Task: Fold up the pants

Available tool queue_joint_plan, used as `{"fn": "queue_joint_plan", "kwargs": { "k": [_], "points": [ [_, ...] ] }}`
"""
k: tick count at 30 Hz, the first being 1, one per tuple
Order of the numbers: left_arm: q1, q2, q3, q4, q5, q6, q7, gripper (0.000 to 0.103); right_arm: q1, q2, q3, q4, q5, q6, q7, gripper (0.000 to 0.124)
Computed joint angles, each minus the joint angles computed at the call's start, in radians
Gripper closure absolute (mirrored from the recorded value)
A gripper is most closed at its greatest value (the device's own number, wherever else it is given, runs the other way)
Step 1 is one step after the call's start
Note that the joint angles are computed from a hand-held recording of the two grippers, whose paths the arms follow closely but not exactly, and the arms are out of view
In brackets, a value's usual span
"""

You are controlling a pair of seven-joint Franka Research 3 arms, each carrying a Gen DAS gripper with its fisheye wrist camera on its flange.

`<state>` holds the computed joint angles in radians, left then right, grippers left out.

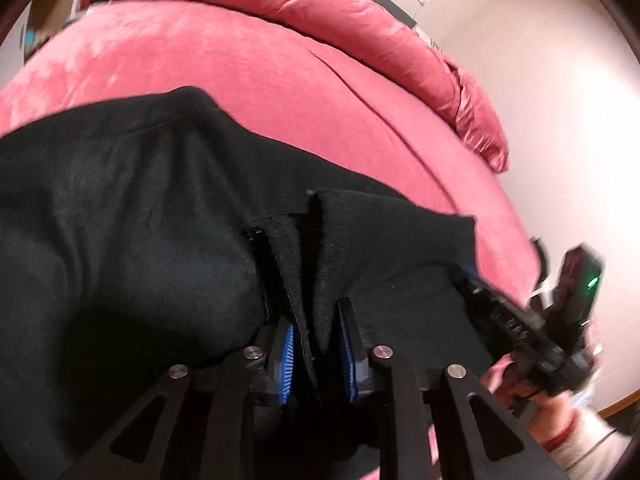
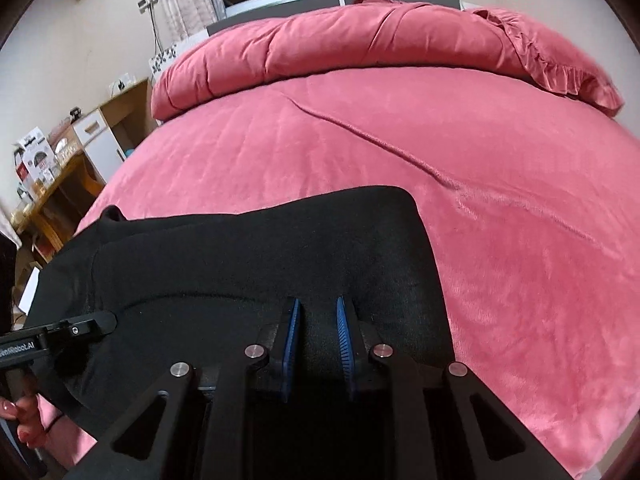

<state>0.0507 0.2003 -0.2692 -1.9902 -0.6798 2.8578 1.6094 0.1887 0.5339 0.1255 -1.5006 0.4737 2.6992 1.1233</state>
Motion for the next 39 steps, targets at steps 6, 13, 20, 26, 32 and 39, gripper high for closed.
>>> {"fn": "queue_joint_plan", "kwargs": {
  "k": [6,13,20,26,32,39],
  "points": [
    [0.018,-0.177,0.029,-0.192,-0.29,0.085,0.047,0.071,-0.034,-0.03,0.038,-0.053,0.084,0.049,-0.059,0.105],
    [-0.006,-0.414,0.115,-0.44,-0.412,0.23,-0.052,0.066,0.019,-0.065,-0.014,-0.087,0.027,0.072,-0.015,0.1],
    [0.309,-0.66,-0.05,-0.681,-0.08,0.219,-0.517,0.06,-0.048,-0.123,0.116,-0.119,0.194,-0.04,-0.283,0.098],
    [0.417,-0.832,-0.059,-0.802,0.025,0.098,-0.708,0.057,-0.008,-0.116,0.076,-0.113,0.23,-0.141,-0.351,0.095],
    [0.319,-0.906,0.048,-0.901,0.042,0.057,-0.748,0.057,-0.013,-0.113,0.062,-0.11,0.3,-0.179,-0.362,0.095],
    [0.153,-0.87,0.156,-0.907,0.049,0.168,-0.758,0.056,-0.005,-0.099,0.05,-0.085,0.294,-0.192,-0.366,0.095]
  ]
}}
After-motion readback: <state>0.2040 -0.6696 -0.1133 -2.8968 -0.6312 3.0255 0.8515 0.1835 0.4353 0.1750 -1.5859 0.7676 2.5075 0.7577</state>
